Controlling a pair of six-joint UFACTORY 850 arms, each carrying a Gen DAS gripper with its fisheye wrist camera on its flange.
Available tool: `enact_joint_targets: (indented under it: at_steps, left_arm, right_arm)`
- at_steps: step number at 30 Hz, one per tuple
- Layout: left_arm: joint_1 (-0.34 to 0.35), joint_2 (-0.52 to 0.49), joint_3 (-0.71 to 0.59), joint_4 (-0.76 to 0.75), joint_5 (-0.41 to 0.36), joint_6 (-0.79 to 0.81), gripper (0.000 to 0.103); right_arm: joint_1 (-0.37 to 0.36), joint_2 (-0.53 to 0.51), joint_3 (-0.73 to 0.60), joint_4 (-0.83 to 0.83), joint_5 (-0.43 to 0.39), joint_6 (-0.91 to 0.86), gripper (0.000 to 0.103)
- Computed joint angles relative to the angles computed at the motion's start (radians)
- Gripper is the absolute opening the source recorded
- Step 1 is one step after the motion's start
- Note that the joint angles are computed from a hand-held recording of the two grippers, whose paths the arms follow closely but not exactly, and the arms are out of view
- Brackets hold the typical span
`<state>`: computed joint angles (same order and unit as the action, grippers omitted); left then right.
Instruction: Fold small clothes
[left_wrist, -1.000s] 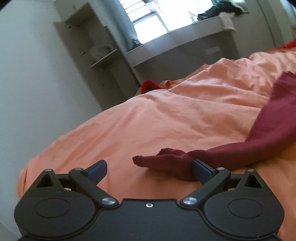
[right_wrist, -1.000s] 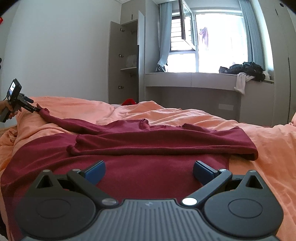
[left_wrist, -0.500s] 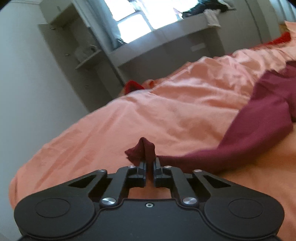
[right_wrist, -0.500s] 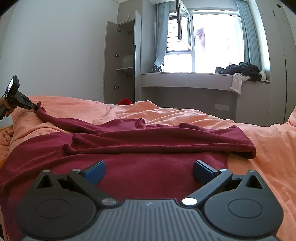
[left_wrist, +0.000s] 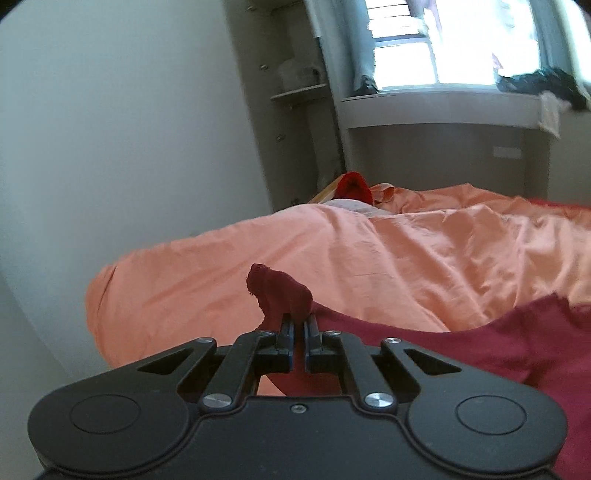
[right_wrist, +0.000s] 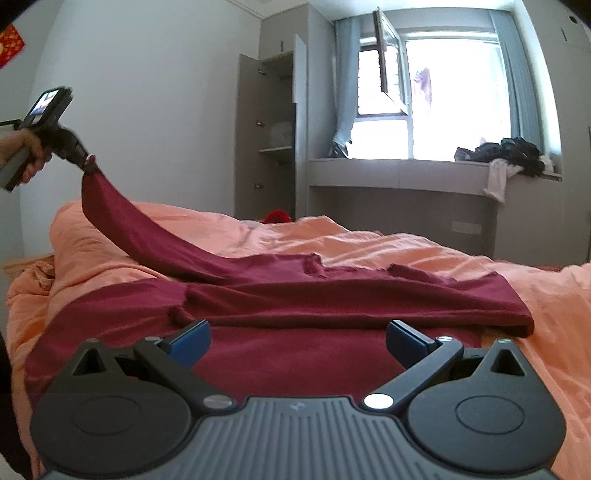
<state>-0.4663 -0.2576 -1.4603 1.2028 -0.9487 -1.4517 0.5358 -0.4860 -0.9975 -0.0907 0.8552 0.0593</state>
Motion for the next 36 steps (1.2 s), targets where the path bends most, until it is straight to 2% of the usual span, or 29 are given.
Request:
enact_joint_targets:
  at_steps: [2, 7, 11, 13, 14, 16, 20, 24, 29, 34, 35, 36]
  left_arm:
    - [0.004, -0.005, -0.018, -0.042, -0.027, 0.008, 0.005]
    - [0.066, -0.040, -0.038, -0.124, -0.072, -0.009, 0.005]
    - [0.129, -0.070, -0.024, -0.154, -0.022, -0.051, 0.008]
    - [0.148, -0.085, -0.003, -0.111, -0.006, -0.119, 0.019]
    - [0.152, -0.092, 0.004, -0.095, -0.012, -0.137, 0.029]
    - [0.154, -0.089, 0.035, -0.051, 0.002, -0.198, 0.037]
    - [0.159, -0.035, 0.126, 0.019, 0.065, -0.322, 0.058]
    - [0.142, 0.047, 0.249, 0.129, 0.089, -0.485, 0.074]
    - [0.146, 0.131, 0.381, 0.225, 0.209, -0.642, 0.071]
    - [0.175, 0.097, 0.373, 0.305, 0.280, -0.730, 0.064]
    - [0.182, 0.085, 0.362, 0.298, 0.291, -0.732, 0.061]
    - [0.188, 0.073, 0.350, 0.289, 0.300, -0.732, 0.051]
  right_arm:
    - [0.001, 0.011, 0.011, -0.018, 0.012, 0.007, 0.103]
    - [0.001, 0.032, 0.033, -0.069, 0.033, 0.017, 0.103]
    - [0.001, 0.039, 0.041, -0.072, 0.026, 0.030, 0.103]
    - [0.003, 0.040, 0.041, -0.066, 0.021, 0.028, 0.103]
    - [0.003, 0.039, 0.041, -0.063, 0.019, 0.029, 0.103]
    - [0.002, 0.036, 0.037, -0.062, 0.013, 0.033, 0.103]
    - [0.002, 0.026, 0.026, -0.060, -0.004, 0.043, 0.103]
    - [0.002, 0.019, 0.018, -0.064, -0.015, 0.052, 0.103]
    - [0.002, 0.017, 0.018, -0.079, -0.019, 0.062, 0.103]
    - [0.006, 0.010, 0.010, -0.072, -0.033, 0.061, 0.103]
    - [0.007, 0.009, 0.009, -0.069, -0.035, 0.059, 0.103]
    - [0.007, 0.009, 0.010, -0.065, -0.035, 0.056, 0.103]
